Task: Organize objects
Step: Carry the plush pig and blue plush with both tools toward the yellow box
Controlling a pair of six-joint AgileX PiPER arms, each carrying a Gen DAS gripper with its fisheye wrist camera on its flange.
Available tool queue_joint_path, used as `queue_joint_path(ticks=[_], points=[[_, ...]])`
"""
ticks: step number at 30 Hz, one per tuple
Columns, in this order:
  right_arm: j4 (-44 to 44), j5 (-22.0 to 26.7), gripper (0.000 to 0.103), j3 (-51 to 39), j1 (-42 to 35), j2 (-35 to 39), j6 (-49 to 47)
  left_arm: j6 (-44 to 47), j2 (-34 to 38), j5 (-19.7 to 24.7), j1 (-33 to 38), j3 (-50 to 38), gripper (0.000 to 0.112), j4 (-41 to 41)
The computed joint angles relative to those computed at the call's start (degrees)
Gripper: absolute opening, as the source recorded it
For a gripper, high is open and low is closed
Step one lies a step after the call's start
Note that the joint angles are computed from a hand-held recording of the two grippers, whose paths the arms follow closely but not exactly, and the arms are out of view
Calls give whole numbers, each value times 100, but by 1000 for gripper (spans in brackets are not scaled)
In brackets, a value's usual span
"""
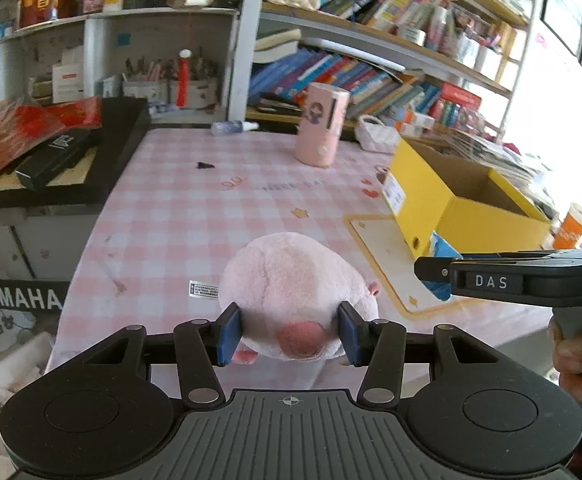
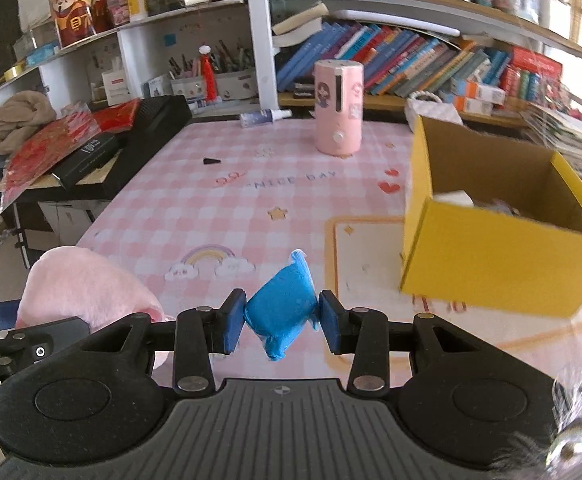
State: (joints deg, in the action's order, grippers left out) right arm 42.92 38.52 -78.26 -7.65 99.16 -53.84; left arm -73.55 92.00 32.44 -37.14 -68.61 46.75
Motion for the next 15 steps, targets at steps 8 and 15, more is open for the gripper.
queue_joint_path(ticks=[8, 15], points=[[100, -257, 37, 1052, -318, -710, -34, 442, -118, -240, -205, 201, 48, -239], [-67, -420, 37, 1380, -719, -1031, 279, 1345, 130, -597, -275, -94, 48, -799]])
